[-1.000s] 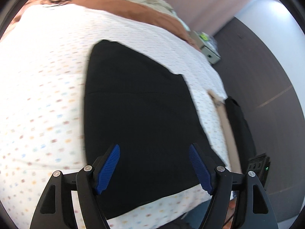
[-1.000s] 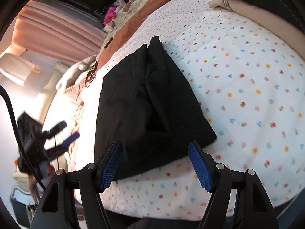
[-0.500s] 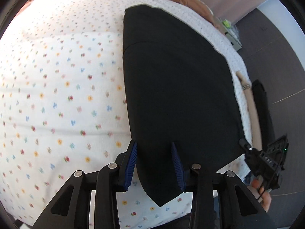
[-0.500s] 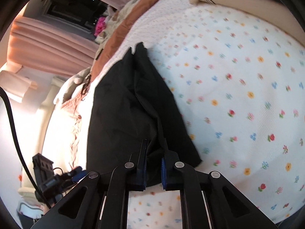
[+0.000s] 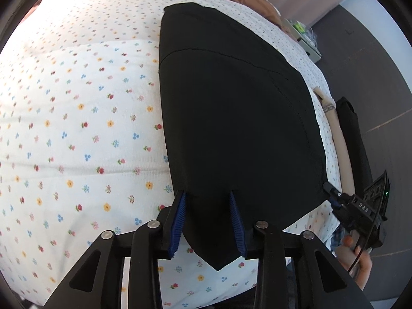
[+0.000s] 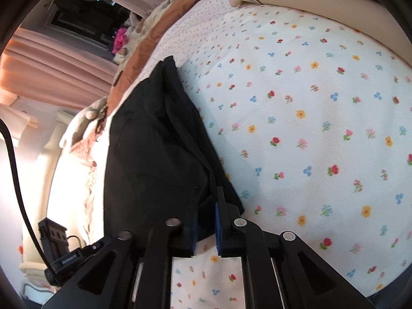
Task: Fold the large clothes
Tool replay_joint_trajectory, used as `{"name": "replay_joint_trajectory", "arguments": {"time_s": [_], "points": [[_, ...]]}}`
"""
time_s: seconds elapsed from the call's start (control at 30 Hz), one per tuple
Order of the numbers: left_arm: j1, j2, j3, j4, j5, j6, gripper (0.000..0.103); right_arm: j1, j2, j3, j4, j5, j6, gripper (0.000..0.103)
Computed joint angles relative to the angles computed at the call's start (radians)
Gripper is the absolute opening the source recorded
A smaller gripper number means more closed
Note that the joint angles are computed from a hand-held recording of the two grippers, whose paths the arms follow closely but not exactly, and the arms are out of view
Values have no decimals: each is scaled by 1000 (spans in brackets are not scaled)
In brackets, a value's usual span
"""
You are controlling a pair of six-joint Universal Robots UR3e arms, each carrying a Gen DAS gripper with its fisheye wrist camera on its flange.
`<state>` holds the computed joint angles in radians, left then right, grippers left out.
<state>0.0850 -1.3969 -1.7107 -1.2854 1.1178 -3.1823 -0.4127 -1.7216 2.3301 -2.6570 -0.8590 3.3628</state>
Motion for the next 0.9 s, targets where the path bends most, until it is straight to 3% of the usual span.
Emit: {"name": "replay_joint_trajectory", "arguments": {"time_s": [0.07,0.17,0.27,0.7,0.9], "points": [[13,-1,2,2,-15,7,50,-3,-43,-31,78,-37,-24,45],[40,5,5,17,-37,10,69,-31,-93,-70,170,-23,-89,63],[55,-13,23,40,-47,4,71,-36,-73,-154,257,2,-155,77],[65,-214,179,92,-34,-31,71,82,313,-635,422,-36,-278,82],[43,-346,282,119,-21,-63,71,90,502,-835,515,17,-337,82]]}}
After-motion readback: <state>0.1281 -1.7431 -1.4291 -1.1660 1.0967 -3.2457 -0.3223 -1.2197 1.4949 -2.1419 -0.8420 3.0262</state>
